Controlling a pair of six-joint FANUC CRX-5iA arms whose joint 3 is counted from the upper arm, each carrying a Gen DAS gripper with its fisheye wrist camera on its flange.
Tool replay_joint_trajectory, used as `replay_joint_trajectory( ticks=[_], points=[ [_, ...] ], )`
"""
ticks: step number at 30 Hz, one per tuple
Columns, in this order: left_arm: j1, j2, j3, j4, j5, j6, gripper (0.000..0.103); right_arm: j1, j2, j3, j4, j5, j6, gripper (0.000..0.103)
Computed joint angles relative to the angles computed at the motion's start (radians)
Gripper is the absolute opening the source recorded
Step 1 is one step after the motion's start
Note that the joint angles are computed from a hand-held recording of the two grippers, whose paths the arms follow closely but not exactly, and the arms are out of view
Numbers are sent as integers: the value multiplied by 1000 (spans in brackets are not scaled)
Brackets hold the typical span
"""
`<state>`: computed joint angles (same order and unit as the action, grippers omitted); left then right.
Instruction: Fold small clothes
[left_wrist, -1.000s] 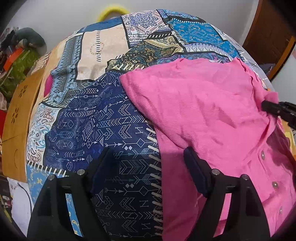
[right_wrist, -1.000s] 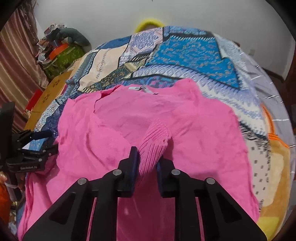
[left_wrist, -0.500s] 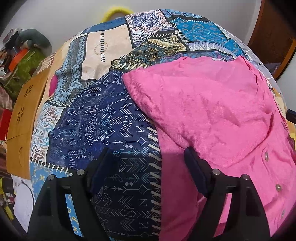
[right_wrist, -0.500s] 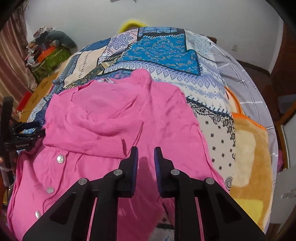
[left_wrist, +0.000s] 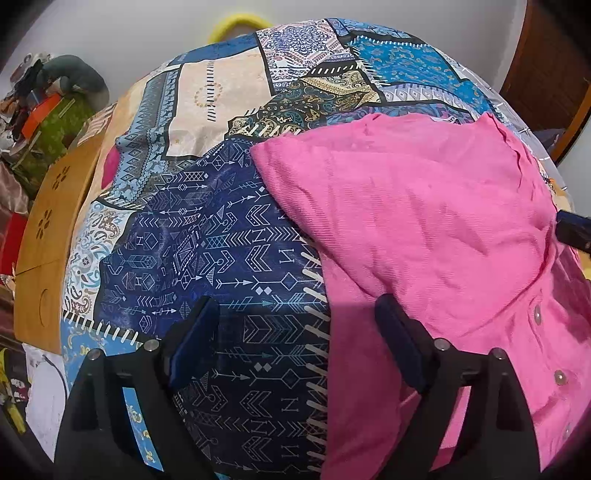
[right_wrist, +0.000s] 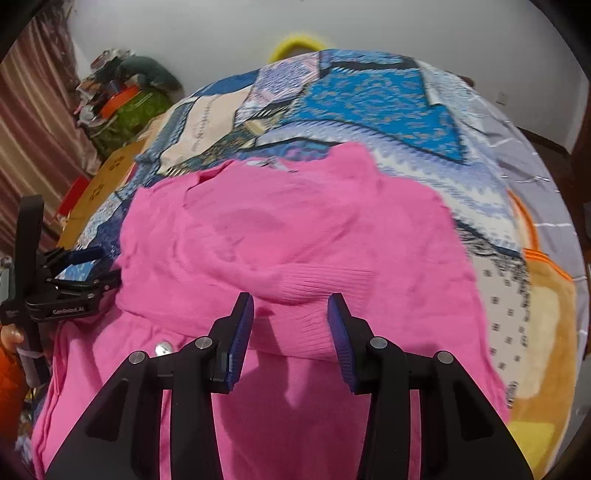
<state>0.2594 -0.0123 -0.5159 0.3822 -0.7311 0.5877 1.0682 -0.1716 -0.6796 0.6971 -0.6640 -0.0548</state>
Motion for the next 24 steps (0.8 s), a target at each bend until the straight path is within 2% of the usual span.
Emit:
replay_joint_trajectory(
  ticks=[4, 7, 13, 19, 24],
  points=[
    [4, 1, -2, 10, -2, -7, 88, 9, 50, 45, -62, -28, 77, 38],
    [5, -1, -4, 11, -5, -12, 88, 21, 27, 22, -63, -28, 55, 38],
    [11, -6, 2, -5, -27, 13, 88, 67, -22, 11, -137, -113, 78, 38],
    [18, -24, 17, -54, -69, 55, 88, 136, -103, -26, -136, -202, 1, 38],
    [17, -64, 26, -98, -92, 79, 88, 214, -205, -67, -87, -325, -106, 38]
  ],
)
